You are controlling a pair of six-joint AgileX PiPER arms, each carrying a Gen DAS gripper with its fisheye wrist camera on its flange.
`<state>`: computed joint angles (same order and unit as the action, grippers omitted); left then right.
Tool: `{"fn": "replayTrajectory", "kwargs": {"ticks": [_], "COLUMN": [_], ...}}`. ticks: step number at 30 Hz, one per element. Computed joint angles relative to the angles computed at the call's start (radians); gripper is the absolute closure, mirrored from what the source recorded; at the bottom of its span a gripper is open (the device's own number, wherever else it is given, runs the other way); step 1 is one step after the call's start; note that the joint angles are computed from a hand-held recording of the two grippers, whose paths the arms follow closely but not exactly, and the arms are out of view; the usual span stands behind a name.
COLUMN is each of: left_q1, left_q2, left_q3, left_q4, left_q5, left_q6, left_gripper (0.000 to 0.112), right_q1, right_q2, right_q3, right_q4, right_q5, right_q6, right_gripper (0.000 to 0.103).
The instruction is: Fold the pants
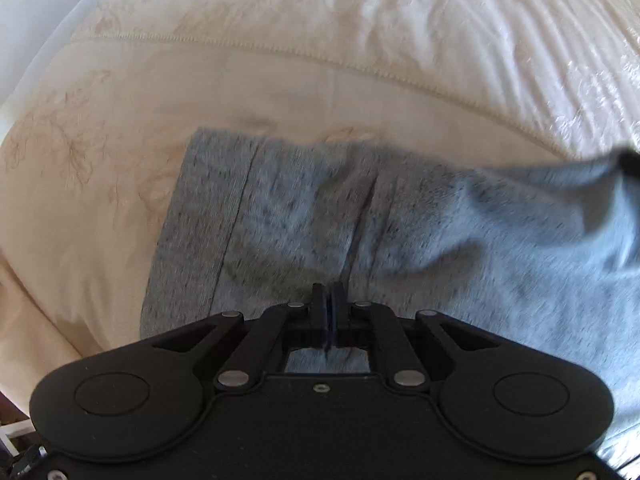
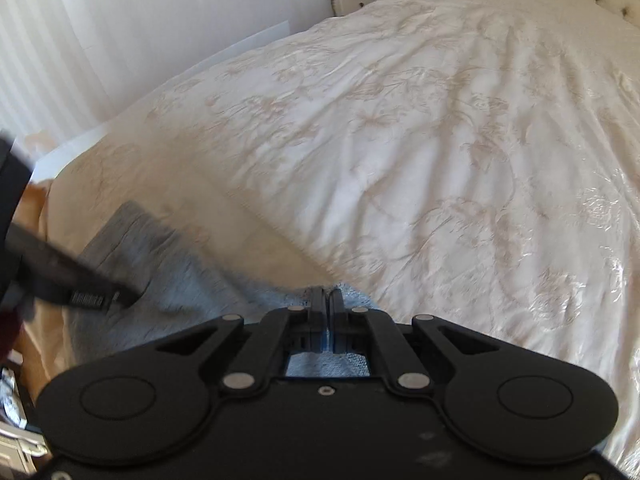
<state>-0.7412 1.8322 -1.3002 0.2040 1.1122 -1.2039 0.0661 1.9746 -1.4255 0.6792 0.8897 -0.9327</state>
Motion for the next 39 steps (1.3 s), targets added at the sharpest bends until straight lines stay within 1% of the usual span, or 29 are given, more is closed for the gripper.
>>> {"fn": "replayTrajectory", "kwargs": {"ticks": [2,6,11,14,17,19,20,22,23,24,25,27,28,29,30,31,32,33,34,36,37,39], "left_q1": [-0.031,-0.065,-0.085,-0.073,-0.053,-0.029,-0.002,0.028,0.04,0.04,0.055,0.075,0.084,0.086,0.086,0.086,0.085,0.081,0.071,0.04,0.027,0.01], "left_q2": [-0.035,-0.056,-0.071,-0.063,-0.095,-0.067,-0.036,0.002,0.025,0.062,0.08,0.124,0.114,0.075,0.05,0.035,0.023,0.012,-0.001,-0.041,-0.067,-0.129], "left_q3": [0.066,0.079,0.093,0.011,-0.054,-0.119,-0.155,-0.176,-0.184,-0.207,-0.197,-0.18,-0.134,-0.06,-0.024,-0.011,-0.008,-0.008,-0.008,0.003,0.022,0.073], "left_q4": [0.015,0.03,0.023,0.012,0.077,0.106,0.099,0.088,0.084,0.08,0.066,0.02,0.006,0.008,0.011,0.008,0.006,0.011,0.029,0.082,0.099,0.11], "left_q5": [-0.044,-0.026,-0.016,0.046,0.01,-0.006,-0.033,-0.076,-0.084,-0.075,-0.077,-0.035,-0.059,-0.123,-0.157,-0.165,-0.159,-0.148,-0.133,-0.1,-0.098,-0.105], "left_q6": [-0.05,-0.09,-0.081,-0.009,0.03,0.086,0.13,0.176,0.193,0.195,0.203,0.199,0.185,0.159,0.149,0.151,0.16,0.165,0.16,0.138,0.127,0.109], "left_gripper": [0.099,0.099,0.099,0.101,0.1,0.1,0.1,0.1,0.1,0.1,0.099,0.098,0.1,0.099,0.099,0.099,0.099,0.099,0.099,0.099,0.099,0.099], "right_q1": [0.008,0.045,0.036,0.031,0.035,0.04,0.04,0.043,0.044,0.046,0.047,0.055,0.062,0.073,0.083,0.092,0.096,0.099,0.104,0.113,0.114,0.108], "right_q2": [0.114,0.214,0.262,0.263,0.253,0.249,0.245,0.246,0.244,0.241,0.24,0.241,0.245,0.254,0.264,0.269,0.264,0.246,0.211,0.105,0.062,-0.008], "right_q3": [-0.143,-0.204,-0.248,-0.25,-0.232,-0.221,-0.213,-0.212,-0.213,-0.211,-0.213,-0.213,-0.218,-0.231,-0.244,-0.254,-0.251,-0.232,-0.191,-0.065,-0.018,0.059], "right_q4": [-0.06,-0.141,-0.13,-0.13,-0.131,-0.129,-0.128,-0.13,-0.133,-0.137,-0.143,-0.151,-0.157,-0.165,-0.175,-0.184,-0.19,-0.191,-0.193,-0.19,-0.164,-0.092], "right_q5": [0.072,0.076,0.098,0.099,0.08,0.067,0.061,0.054,0.05,0.044,0.04,0.027,0.022,0.016,0.013,0.01,0.005,-0.014,-0.056,-0.17,-0.192,-0.176], "right_q6": [0.101,0.147,0.255,0.271,0.288,0.303,0.31,0.328,0.334,0.34,0.348,0.368,0.384,0.406,0.424,0.439,0.446,0.451,0.455,0.439,0.416,0.37], "right_gripper": [0.101,0.101,0.101,0.101,0.101,0.101,0.101,0.1,0.1,0.1,0.1,0.1,0.1,0.1,0.099,0.099,0.098,0.095,0.089,0.086,0.085,0.085]}}
